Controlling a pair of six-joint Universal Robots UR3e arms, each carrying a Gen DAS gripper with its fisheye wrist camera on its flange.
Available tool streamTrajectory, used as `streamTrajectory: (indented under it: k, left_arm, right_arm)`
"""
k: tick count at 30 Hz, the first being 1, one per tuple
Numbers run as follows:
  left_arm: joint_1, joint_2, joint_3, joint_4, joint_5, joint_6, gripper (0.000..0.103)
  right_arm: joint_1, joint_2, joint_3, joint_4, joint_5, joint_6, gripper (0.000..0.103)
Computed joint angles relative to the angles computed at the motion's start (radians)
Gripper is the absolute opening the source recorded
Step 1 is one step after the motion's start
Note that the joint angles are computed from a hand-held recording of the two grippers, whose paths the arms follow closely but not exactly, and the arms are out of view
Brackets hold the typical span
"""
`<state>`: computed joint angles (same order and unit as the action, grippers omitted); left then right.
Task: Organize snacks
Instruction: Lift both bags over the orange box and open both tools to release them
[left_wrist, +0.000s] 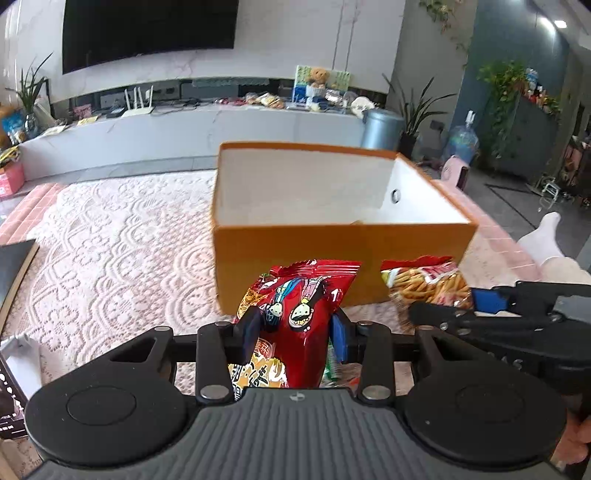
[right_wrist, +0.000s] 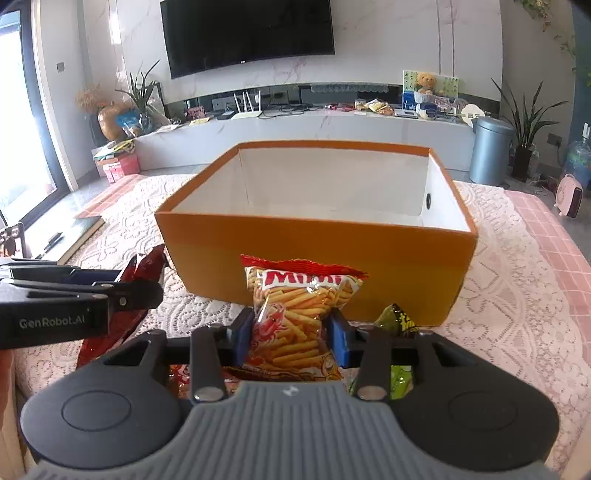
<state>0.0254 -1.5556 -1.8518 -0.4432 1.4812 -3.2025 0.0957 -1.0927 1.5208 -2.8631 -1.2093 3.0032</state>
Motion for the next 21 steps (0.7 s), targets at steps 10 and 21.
streamTrajectory:
  k: [10,21]
  left_arm:
    - [-0.031,-0.009,0.099,-0.009,-0.015,0.004,0.043]
    - [-0.095,-0.152,0.324,-0.013,0.047,0.073,0.042]
  right_arm:
    - [-0.032,-0.11,0.094,-0.061,0.042,-0.006,0.04]
    - [-0.056,-0.078,-0.067,0.018,0.067,-0.023,0.04]
